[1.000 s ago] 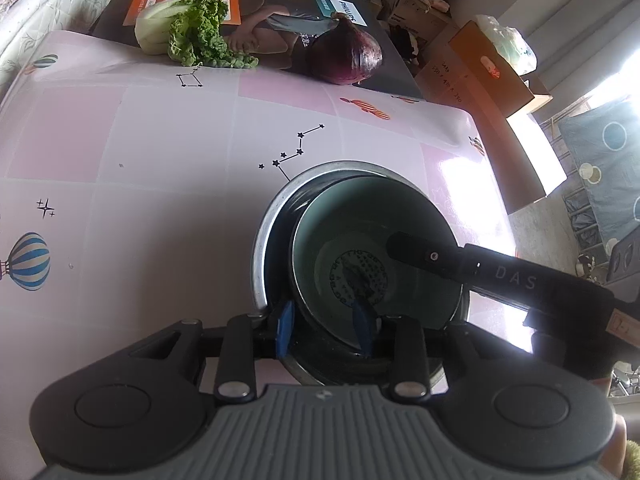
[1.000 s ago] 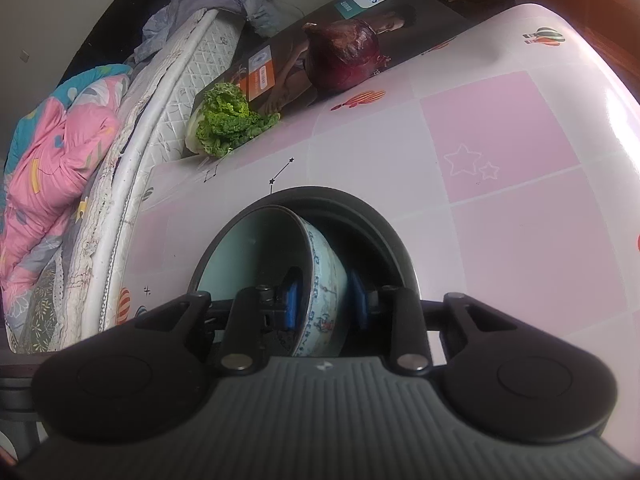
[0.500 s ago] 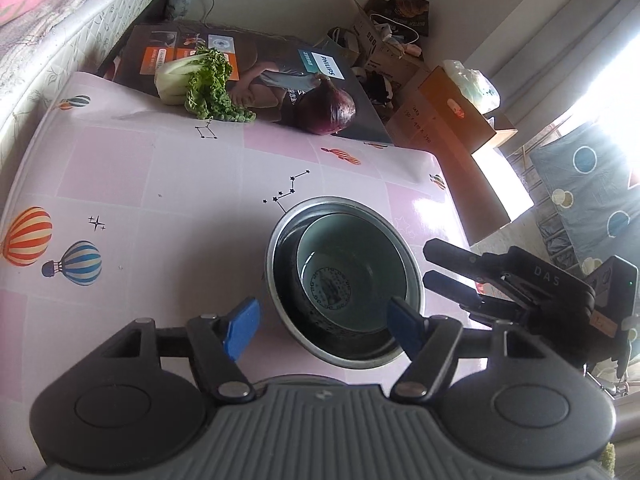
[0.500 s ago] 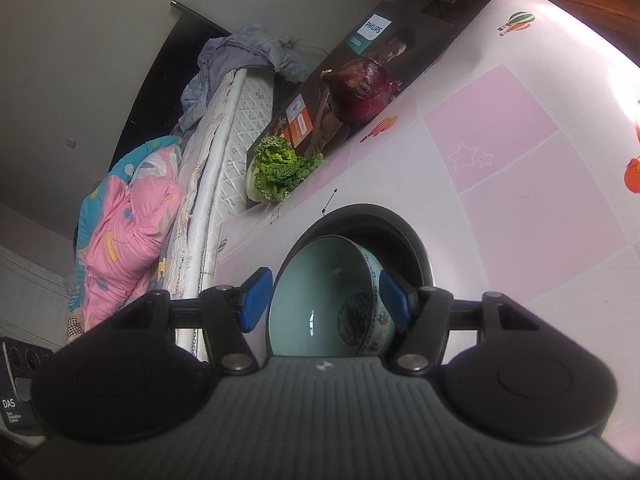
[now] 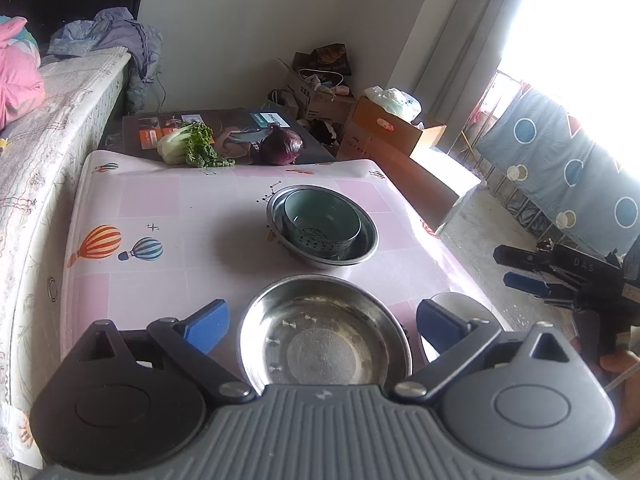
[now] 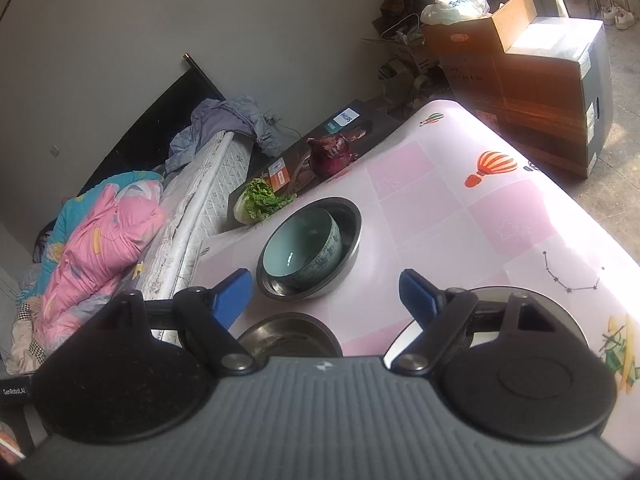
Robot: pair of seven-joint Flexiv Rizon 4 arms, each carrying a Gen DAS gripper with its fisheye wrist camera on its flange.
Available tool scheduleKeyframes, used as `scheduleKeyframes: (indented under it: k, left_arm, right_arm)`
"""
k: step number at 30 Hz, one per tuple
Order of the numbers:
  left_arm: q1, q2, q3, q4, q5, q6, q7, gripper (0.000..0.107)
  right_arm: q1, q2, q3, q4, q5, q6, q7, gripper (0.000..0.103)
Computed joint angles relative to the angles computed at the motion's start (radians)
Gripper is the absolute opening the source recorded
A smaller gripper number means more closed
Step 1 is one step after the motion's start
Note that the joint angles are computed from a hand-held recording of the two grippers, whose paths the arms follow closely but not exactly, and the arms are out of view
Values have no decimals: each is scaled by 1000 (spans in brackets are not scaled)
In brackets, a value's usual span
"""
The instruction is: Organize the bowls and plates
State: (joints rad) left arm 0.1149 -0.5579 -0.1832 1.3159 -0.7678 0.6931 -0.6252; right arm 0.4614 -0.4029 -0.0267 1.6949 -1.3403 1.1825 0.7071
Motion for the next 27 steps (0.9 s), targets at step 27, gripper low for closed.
scheduleKeyframes:
  k: [27]
  left_arm:
    - [90, 145, 91, 424, -170, 274, 193, 103]
  right_arm:
    - [356, -187, 59, -275, 155, -414, -370, 102]
